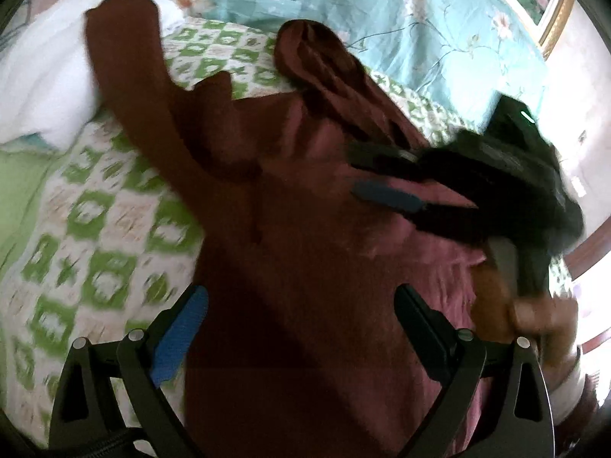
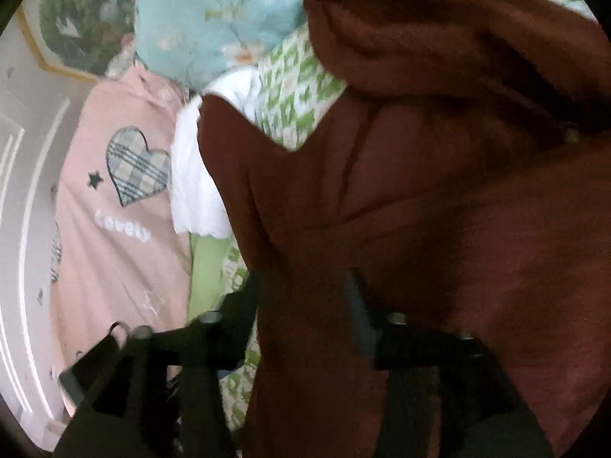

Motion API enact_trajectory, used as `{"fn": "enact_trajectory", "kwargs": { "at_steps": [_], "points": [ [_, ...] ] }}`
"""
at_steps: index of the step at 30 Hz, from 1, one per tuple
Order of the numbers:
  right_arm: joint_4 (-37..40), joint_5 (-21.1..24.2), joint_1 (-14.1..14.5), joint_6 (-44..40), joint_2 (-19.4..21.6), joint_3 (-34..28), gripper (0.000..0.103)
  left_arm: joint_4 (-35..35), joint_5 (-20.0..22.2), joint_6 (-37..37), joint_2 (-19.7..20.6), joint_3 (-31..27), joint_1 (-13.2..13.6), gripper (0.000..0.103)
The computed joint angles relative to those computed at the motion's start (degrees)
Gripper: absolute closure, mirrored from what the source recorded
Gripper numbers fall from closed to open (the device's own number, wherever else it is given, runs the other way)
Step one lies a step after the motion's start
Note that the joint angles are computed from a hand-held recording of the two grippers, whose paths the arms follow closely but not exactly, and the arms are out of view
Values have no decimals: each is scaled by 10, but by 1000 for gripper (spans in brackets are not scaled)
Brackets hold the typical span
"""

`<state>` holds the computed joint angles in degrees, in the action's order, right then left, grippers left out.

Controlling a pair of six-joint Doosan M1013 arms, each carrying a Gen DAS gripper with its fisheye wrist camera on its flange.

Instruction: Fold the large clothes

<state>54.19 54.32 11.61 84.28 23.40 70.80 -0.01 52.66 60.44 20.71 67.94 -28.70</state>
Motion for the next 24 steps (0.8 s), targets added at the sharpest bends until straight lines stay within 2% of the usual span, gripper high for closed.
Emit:
{"fn": "enact_trajectory", "kwargs": {
  "at_steps": [6, 7, 8, 10, 11, 12, 13, 14, 17, 19, 24],
  "points": [
    [-20, -95, -34, 1, -98, 103, 52, -32, 25, 29, 58, -73, 15, 6],
    [-24, -106, -38, 7, -110, 115, 52, -32, 30, 29, 64, -81, 15, 7],
    [-29, -121, -44, 14, -126, 131, 52, -30, 42, 31, 75, -95, 16, 13],
    [-38, -144, -54, 30, -151, 157, 52, -33, 58, 43, 92, -117, 17, 34],
    [-46, -154, -59, 40, -162, 167, 52, -30, 64, 49, 100, -126, 16, 56],
    [-59, -166, -66, 54, -174, 179, 52, -19, 72, 50, 105, -134, 14, 92],
    [-75, -173, -69, 68, -181, 184, 52, -10, 79, 50, 110, -141, 13, 98],
    [-95, -179, -75, 83, -187, 189, 52, -6, 71, 51, 108, -139, 11, 98],
    [-201, -178, -95, 165, -197, 187, 52, 89, 27, 7, 84, -114, -5, 99],
    [-250, -171, -106, 204, -195, 180, 52, 147, 28, -41, 79, -110, -5, 99],
    [-292, -117, -129, 229, -154, 141, 47, 116, 49, -29, 89, -116, 12, 99]
  ]
}}
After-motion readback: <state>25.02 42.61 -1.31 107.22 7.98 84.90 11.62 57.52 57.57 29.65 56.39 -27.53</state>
